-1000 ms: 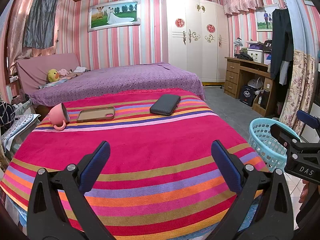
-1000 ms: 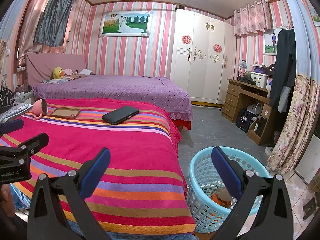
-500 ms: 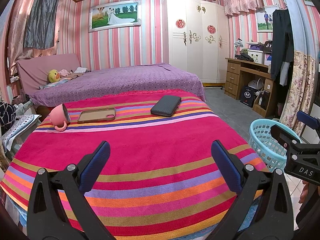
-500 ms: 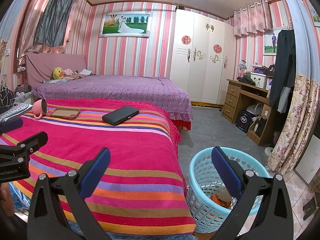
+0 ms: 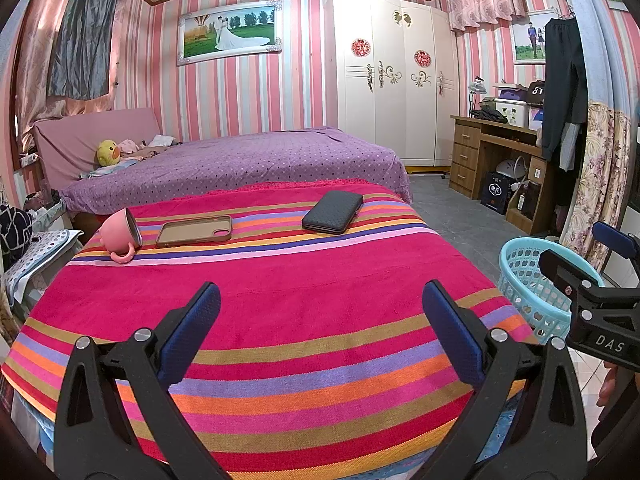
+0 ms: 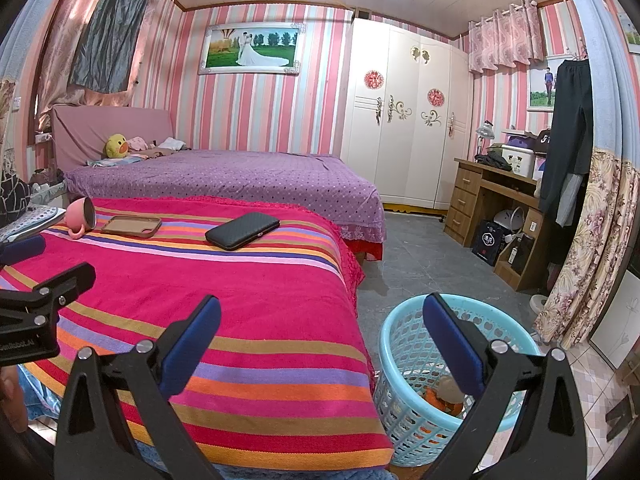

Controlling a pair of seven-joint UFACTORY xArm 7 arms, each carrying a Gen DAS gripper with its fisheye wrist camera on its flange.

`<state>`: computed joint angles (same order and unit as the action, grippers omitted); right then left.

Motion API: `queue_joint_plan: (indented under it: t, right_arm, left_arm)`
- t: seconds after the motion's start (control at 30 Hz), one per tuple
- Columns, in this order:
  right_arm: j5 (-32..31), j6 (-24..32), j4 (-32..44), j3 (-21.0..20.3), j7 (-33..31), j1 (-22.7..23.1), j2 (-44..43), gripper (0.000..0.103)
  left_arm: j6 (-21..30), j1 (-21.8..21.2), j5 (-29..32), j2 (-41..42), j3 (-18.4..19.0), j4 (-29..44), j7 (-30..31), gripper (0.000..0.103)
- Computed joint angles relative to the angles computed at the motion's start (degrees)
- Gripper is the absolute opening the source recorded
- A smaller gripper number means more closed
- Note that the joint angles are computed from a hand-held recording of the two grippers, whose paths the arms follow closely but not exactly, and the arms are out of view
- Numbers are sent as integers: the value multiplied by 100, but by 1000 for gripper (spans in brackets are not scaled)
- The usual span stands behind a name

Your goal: Collect trash

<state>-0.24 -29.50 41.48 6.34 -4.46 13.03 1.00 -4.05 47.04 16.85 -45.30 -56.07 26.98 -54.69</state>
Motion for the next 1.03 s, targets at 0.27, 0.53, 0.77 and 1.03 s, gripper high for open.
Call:
queue_joint_plan:
  t: [0.27, 0.53, 0.77, 1.03]
  right_arm:
    - [26, -8, -2, 7, -22, 5, 9, 98]
    - [57, -24, -5, 11, -48, 15, 15, 98]
    - [62, -33, -5, 12, -54, 20, 22, 98]
    - [54, -14, 2, 10, -52, 15, 11, 98]
  left_arm:
    - [17, 10, 5, -6, 26, 19, 40, 98]
    - [21, -4, 1, -2, 55, 16, 63, 97]
    - [18, -8, 3, 1, 75, 15, 71, 98]
    - [84, -117, 42, 187, 277, 49, 179, 98]
